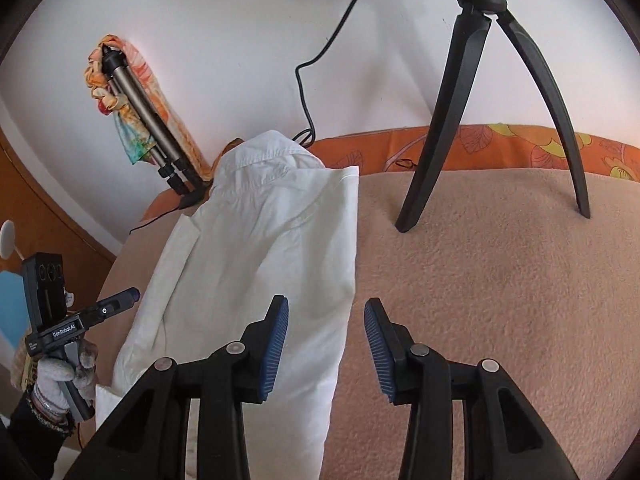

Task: Fold small clothes
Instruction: 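Grip the collar end of the folded shirt with both tools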

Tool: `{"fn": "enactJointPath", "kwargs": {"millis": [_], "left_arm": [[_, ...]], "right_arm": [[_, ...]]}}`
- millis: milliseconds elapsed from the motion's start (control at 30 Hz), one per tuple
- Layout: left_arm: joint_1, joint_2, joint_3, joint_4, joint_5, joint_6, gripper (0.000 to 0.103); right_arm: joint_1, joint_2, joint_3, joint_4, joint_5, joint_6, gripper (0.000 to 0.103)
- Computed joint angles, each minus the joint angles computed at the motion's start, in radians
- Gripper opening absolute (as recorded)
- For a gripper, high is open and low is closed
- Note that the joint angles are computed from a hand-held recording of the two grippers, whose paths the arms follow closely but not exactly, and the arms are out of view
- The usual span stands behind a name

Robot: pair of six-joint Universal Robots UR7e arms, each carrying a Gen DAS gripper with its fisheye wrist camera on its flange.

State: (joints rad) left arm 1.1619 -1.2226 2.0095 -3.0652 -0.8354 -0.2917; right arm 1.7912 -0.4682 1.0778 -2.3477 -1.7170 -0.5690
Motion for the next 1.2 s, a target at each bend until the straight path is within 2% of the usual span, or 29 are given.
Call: {"fn": "enactJointPath", "kwargs": {"millis": [67,200,233,300,367,533,600,633,700,733,767,867,1200], "left_arm": [[0.015,0.029,-0.036,0.009,0.018,0.011,0.036],[0.040,0.073,-0.102,0.016,0.024,0.050,0.040],[0.048,0.080,-0.116,0.011,0.012,0.055,0.040],[0.064,0.093,-0.144,0.005,-0.010,0.062,0.045],[0.078,0.105,-0.171,-0.002,-0.031,0.057,0.048],[0.124,0.129,-0.237,-0.013,-0.118,0.021,0.047],[0.140,0.136,-0.249,-0.034,-0.151,0.012,0.038],[0.150,0.138,-0.258,-0.025,-0.174,0.005,0.027],[0.162,0.139,-0.270,-0.002,-0.196,-0.011,0.012],[0.165,0.140,-0.271,-0.003,-0.207,-0.013,0.008],[0.166,0.139,-0.269,-0.012,-0.215,-0.008,0.007],[0.157,0.128,-0.252,-0.047,-0.218,0.014,0.005],[0.057,0.058,-0.197,-0.092,-0.179,0.119,0.004]], "right_arm": [[-0.001,0.051,-0.065,0.013,-0.031,0.014,0.030],[0.002,0.099,-0.125,0.005,-0.062,0.006,0.023],[0.004,0.105,-0.136,0.006,-0.064,0.005,0.024],[-0.002,0.106,-0.151,0.027,-0.012,0.001,0.027],[-0.006,0.107,-0.168,0.048,0.043,0.003,0.042],[-0.005,0.153,-0.249,0.093,0.074,0.016,0.041],[-0.003,0.175,-0.283,0.109,0.076,0.025,0.039],[-0.004,0.187,-0.300,0.118,0.077,0.035,0.035],[-0.007,0.205,-0.332,0.141,0.083,0.061,0.024],[-0.008,0.215,-0.346,0.146,0.085,0.073,0.013],[-0.008,0.223,-0.356,0.151,0.090,0.079,0.005],[-0.002,0.217,-0.341,0.126,0.087,0.069,0.000],[0.017,0.087,-0.190,0.047,0.172,0.000,0.000]]}}
